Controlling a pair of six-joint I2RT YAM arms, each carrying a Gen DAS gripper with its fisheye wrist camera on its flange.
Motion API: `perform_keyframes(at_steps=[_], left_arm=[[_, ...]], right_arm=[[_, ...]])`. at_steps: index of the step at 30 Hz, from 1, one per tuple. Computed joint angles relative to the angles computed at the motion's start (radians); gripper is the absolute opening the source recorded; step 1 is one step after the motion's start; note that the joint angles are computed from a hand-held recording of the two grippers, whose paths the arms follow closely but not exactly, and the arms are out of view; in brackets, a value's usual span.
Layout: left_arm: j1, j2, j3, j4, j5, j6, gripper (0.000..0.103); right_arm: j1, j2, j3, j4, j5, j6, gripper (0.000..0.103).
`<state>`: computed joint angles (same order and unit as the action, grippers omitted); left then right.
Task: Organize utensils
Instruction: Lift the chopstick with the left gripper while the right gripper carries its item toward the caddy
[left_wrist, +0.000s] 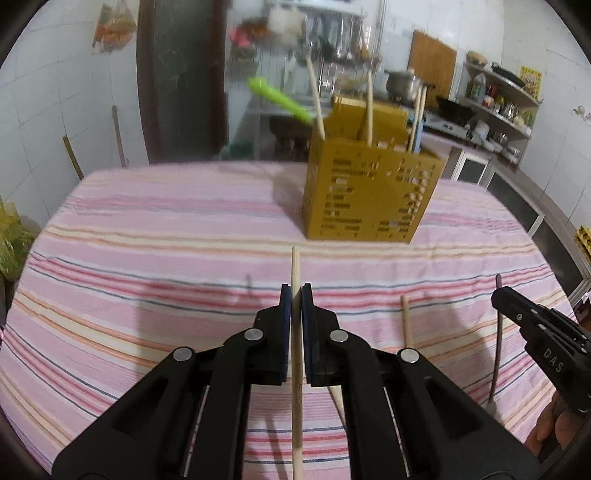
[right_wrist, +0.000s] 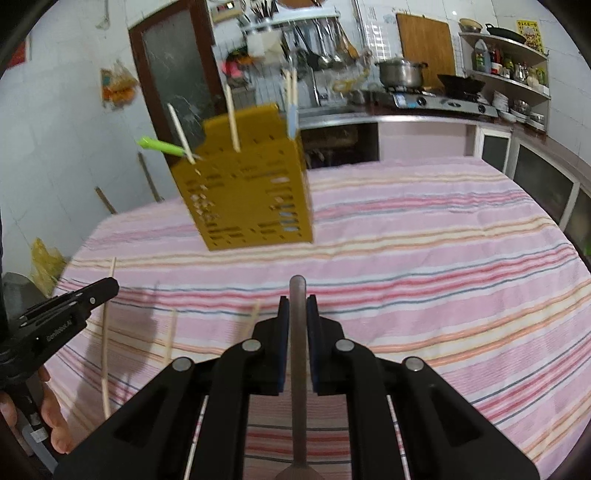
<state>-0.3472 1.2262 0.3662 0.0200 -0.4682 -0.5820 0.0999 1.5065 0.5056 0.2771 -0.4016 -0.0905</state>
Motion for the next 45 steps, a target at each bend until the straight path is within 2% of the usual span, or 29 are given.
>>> perform_keyframes(at_steps=[5, 12, 17, 21, 28, 29, 36, 39, 41, 45], left_arm=[[-0.039, -0.157, -0.036, -0.06, -0.045, 0.007, 0.004], [-0.045, -0.367, -0.101, -0.114, -0.056, 0.024, 0.004], [-0.112, -0.438, -0.117, -0.132, -0.163, 0.019, 0.004], [-0.204, -0.481, -0.119, -0.177, -0.296, -0.006, 0.004], [-0.29, -0.465, -0.103, -0.202, -0.429, -0.023, 0.004], [-0.292, -0.467, -0.101, -0.202, -0.434, -0.02, 0.004], [-0.266, -0.449, -0.083, -0.145, -0.419, 0.034, 0.004], [-0.236, -0.451, -0.083, -0.131, -0.394, 0.064, 0.004], [-0.205, -0.449, -0.085, -0.113, -0.364, 0.085, 0.004], [-0.083, -0.436, -0.083, -0.058, -0.238, 0.137, 0.004]], right_arm=[[-0.004, -0.063, -0.064, 0.074, -0.029, 0.021, 0.01], [0.022, -0.14, -0.15, 0.194, -0.002, 0.035, 0.01], [0.045, -0.18, -0.196, 0.271, 0.036, 0.041, 0.01], [0.032, -0.195, -0.222, 0.323, 0.018, 0.042, 0.01], [0.016, -0.217, -0.242, 0.368, 0.007, 0.046, 0.009], [0.019, -0.223, -0.242, 0.372, 0.013, 0.043, 0.006], [0.023, -0.202, -0.196, 0.342, 0.017, 0.037, 0.005], [0.021, -0.128, -0.133, 0.283, 0.01, 0.016, 0.005], [0.036, -0.046, -0.05, 0.201, 0.032, -0.006, 0.005], [0.068, 0.138, 0.132, 0.065, 0.079, -0.004, 0.006]])
